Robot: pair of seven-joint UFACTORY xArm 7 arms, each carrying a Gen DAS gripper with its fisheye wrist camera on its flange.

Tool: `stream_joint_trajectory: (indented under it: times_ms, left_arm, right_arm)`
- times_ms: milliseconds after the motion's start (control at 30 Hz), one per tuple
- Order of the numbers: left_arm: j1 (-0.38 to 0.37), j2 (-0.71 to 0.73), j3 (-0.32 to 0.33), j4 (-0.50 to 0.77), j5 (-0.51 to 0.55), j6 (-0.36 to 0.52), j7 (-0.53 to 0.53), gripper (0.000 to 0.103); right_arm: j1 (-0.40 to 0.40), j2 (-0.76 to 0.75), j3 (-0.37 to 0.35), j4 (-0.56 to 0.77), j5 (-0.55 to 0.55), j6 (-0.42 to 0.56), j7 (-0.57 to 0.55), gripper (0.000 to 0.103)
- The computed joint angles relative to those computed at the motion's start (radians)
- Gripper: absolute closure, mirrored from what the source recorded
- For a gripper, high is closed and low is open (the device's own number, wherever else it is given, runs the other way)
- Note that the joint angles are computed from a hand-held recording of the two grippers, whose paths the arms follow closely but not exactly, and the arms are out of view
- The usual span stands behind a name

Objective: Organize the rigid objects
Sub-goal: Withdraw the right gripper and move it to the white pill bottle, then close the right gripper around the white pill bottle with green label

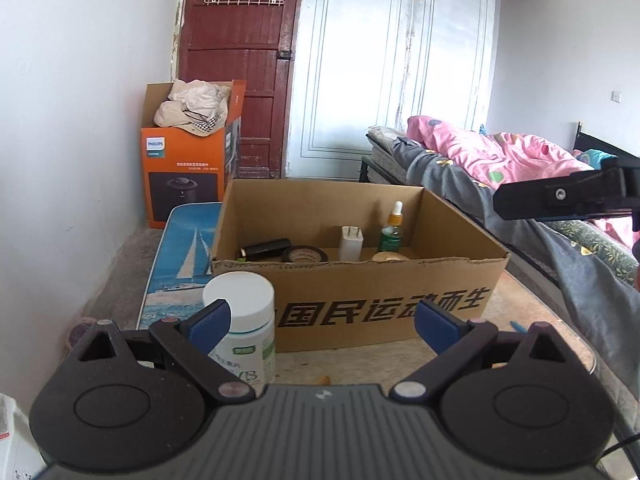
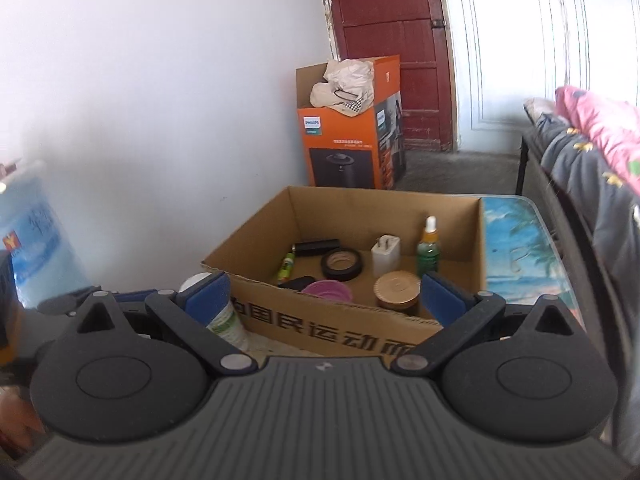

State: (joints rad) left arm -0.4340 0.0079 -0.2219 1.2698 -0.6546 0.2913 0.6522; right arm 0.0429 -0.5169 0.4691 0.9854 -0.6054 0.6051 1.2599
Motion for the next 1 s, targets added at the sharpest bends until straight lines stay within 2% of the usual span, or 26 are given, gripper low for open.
stream_joint_trajectory:
  times_ms: [133,233,367,433,533,600,633,733,800,900,1000]
  left_arm:
    - [0.010,0.038,0.006,0.006,0.091,-0.027,-0.078,0.004]
    - [0.019,0.076,0.004,0.019,0.161,-0.052,-0.138,0.004]
    - [0.028,0.132,-0.005,0.051,0.242,-0.078,-0.215,0.005]
    - [0.037,0.157,-0.012,0.067,0.272,-0.084,-0.239,0.005]
    - [0.041,0.186,-0.012,0.091,0.330,-0.068,-0.296,0.014]
    - [0.055,0.201,-0.023,0.110,0.331,-0.041,-0.314,0.024]
    - [0.061,0.205,-0.027,0.115,0.326,-0.032,-0.324,0.026]
    - [0.077,0.207,-0.042,0.118,0.301,-0.019,-0.329,0.035]
    - [0.083,0.202,-0.049,0.113,0.292,-0.017,-0.320,0.047]
    - [0.079,0.193,-0.049,0.109,0.295,-0.007,-0.323,0.047]
    - [0.082,0.178,-0.062,0.099,0.263,0.010,-0.297,0.047]
  right_arm:
    - [-0.052,0.099,0.031,0.000,-0.060,-0.189,0.115,0.001]
    - [-0.060,0.230,0.047,0.064,-0.112,-0.232,0.169,0.001]
    - [-0.023,0.377,0.017,0.137,-0.147,-0.294,0.200,0.006]
    - [0.003,0.435,-0.008,0.167,-0.138,-0.324,0.196,0.014]
    - [0.033,0.504,-0.049,0.200,-0.135,-0.377,0.211,0.026]
    - [0.054,0.536,-0.076,0.213,-0.134,-0.401,0.234,0.035]
    - [0.063,0.546,-0.091,0.212,-0.136,-0.420,0.249,0.043]
    - [0.090,0.560,-0.139,0.196,-0.132,-0.483,0.304,0.056]
    - [0.106,0.556,-0.168,0.176,-0.115,-0.519,0.315,0.061]
    - [0.140,0.543,-0.205,0.161,-0.103,-0.519,0.319,0.066]
    - [0.174,0.508,-0.240,0.121,-0.044,-0.520,0.297,0.066]
